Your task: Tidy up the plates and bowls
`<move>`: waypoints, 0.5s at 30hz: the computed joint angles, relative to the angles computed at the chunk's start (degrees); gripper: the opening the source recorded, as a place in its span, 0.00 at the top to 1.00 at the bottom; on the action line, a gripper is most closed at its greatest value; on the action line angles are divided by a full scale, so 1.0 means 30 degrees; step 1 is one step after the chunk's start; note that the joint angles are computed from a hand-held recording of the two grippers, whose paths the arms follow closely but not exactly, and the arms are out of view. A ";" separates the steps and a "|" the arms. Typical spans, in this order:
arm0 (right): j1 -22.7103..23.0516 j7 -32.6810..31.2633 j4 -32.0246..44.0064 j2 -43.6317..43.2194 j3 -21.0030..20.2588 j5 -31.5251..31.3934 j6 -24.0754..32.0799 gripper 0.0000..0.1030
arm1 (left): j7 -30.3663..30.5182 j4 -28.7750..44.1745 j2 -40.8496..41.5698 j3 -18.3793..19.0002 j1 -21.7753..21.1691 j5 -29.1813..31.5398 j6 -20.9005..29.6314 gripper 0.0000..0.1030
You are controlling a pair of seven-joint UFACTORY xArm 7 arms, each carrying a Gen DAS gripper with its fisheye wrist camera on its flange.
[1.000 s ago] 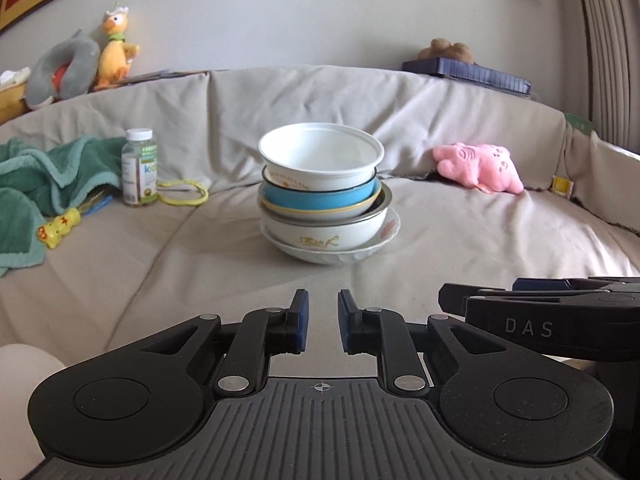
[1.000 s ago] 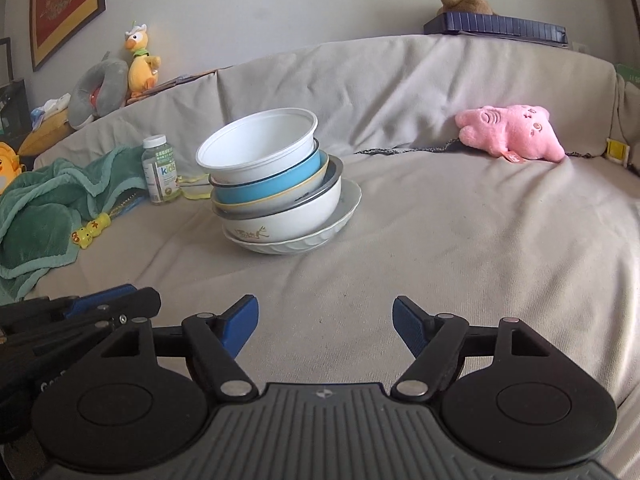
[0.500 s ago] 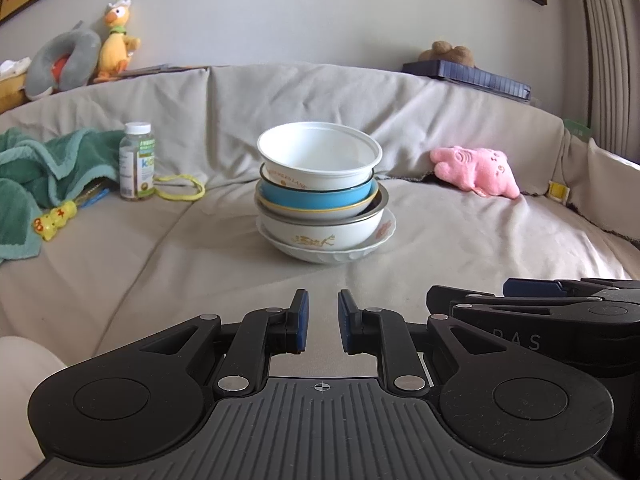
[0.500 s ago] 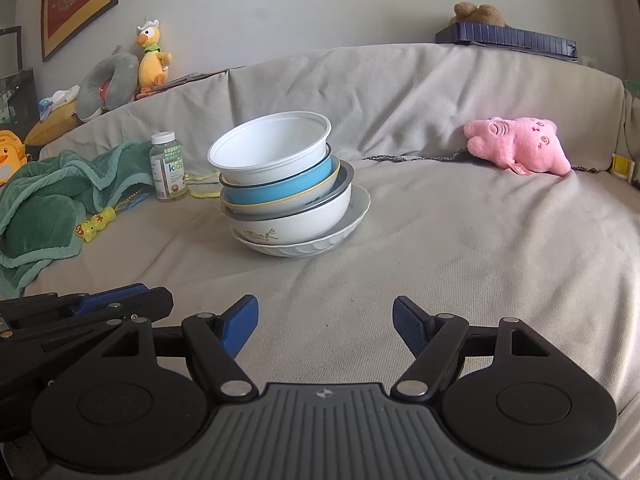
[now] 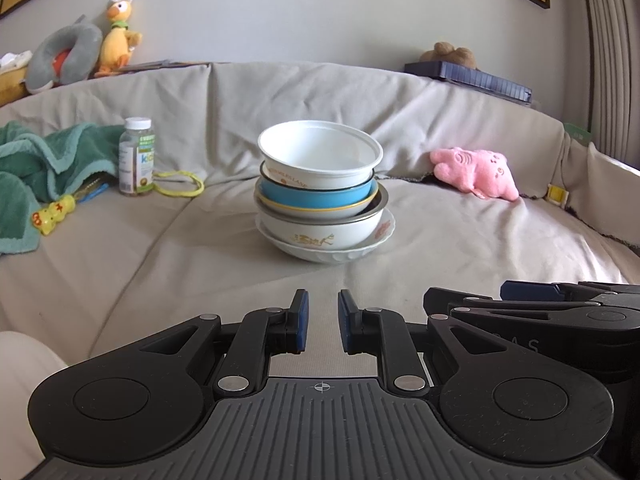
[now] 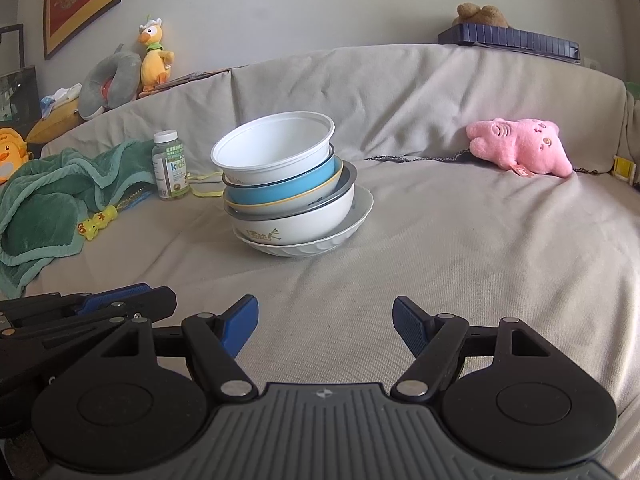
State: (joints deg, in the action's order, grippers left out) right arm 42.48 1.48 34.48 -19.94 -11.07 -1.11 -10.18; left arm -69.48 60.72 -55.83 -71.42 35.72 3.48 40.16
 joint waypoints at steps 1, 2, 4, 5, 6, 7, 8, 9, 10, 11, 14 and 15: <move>-0.0001 0.0006 0.0000 0.0000 -0.0001 -0.0007 0.0000 0.27 | 0.0005 0.0000 -0.0004 0.0000 0.0002 -0.0007 0.0000 0.82; 0.0005 0.0012 0.0004 0.0004 -0.0003 -0.0013 0.0002 0.27 | 0.0012 -0.0013 -0.0007 0.0011 -0.0004 -0.0014 -0.0015 0.82; 0.0119 0.0003 -0.0001 -0.0011 -0.0129 -0.0031 0.0018 0.27 | 0.0010 0.0013 -0.0023 0.0000 0.0015 -0.0018 0.0019 0.82; 0.0129 -0.0005 0.0001 -0.0008 -0.0145 -0.0033 0.0024 0.27 | 0.0014 0.0015 -0.0023 -0.0003 0.0016 -0.0030 0.0005 0.82; 0.0080 -0.0010 0.0008 -0.0003 -0.0099 -0.0031 0.0041 0.27 | 0.0019 0.0015 -0.0027 -0.0003 0.0018 -0.0037 0.0004 0.82; 0.0189 -0.0037 0.0008 -0.0027 -0.0216 -0.0037 0.0066 0.27 | 0.0013 0.0035 -0.0042 -0.0008 0.0032 -0.0044 0.0043 0.82; 0.0232 -0.0069 0.0013 -0.0024 -0.0267 -0.0032 0.0049 0.27 | 0.0027 0.0006 -0.0038 0.0006 0.0017 -0.0055 0.0002 0.82; 0.0222 -0.0086 0.0000 -0.0025 -0.0257 -0.0027 0.0023 0.27 | 0.0030 -0.0006 -0.0034 0.0010 0.0007 -0.0064 -0.0019 0.82; 0.0304 -0.0109 0.0003 -0.0023 -0.0338 -0.0037 0.0019 0.27 | 0.0025 0.0012 -0.0049 0.0001 0.0021 -0.0059 0.0013 0.82; 0.0305 -0.0113 0.0003 -0.0023 -0.0338 -0.0033 0.0019 0.27 | 0.0045 -0.0003 -0.0039 0.0012 0.0011 -0.0062 0.0007 0.82; 0.0329 -0.0110 -0.0015 -0.0043 -0.0339 -0.0004 0.0043 0.27 | 0.0041 -0.0032 -0.0050 0.0030 -0.0008 -0.0066 -0.0024 0.82; 0.0329 -0.0117 -0.0015 -0.0043 -0.0338 0.0004 0.0043 0.27 | 0.0019 -0.0038 -0.0058 0.0027 -0.0010 -0.0070 -0.0058 0.82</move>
